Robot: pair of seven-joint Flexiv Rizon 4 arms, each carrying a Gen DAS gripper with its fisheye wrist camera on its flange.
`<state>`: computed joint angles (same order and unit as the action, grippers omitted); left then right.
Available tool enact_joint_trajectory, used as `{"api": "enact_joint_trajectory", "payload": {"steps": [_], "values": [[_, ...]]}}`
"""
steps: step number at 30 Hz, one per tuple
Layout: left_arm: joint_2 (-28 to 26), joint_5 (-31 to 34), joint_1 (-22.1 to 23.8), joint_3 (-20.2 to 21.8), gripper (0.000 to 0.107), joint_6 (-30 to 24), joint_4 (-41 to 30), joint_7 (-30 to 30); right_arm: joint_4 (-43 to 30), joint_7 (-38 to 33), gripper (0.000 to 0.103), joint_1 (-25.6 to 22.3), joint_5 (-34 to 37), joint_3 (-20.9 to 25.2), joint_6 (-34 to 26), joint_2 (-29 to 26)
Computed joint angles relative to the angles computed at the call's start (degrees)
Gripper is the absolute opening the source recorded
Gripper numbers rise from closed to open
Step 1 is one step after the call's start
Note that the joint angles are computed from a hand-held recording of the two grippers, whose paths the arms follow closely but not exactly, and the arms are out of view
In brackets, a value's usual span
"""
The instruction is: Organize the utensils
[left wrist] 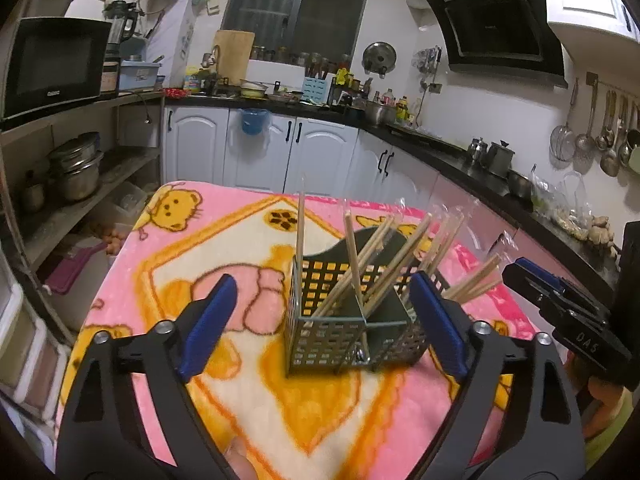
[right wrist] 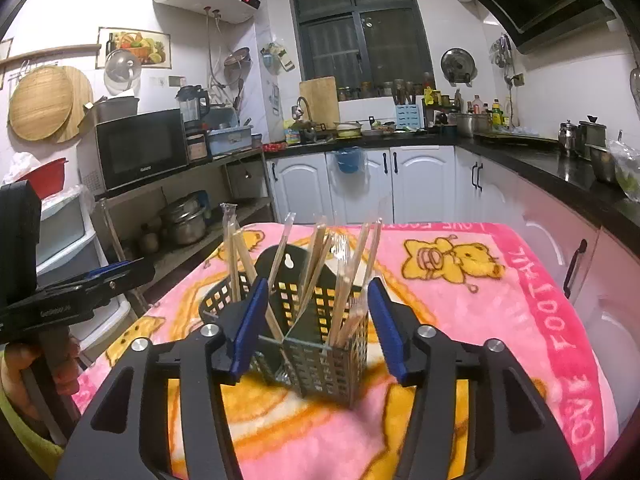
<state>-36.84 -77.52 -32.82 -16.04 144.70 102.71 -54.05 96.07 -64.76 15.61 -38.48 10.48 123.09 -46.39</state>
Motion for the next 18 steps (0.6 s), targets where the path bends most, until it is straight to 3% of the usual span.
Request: {"api": "enact_joint_trajectory", "payload": {"steps": [5, 18], "values": [[0.23, -0.26, -0.59, -0.26, 0.092, 0.46, 1.34, -0.92, 2.63, -1.16, 0.055, 0.02, 0.74, -0.41, 0.64, 1.10], [-0.31, -1.97, -2.14, -1.23, 0.092, 0.83, 3.80, -2.31, 9.14, -7.43, 0.074, 1.94, 5.58, -1.92, 3.50, 3.32]]}}
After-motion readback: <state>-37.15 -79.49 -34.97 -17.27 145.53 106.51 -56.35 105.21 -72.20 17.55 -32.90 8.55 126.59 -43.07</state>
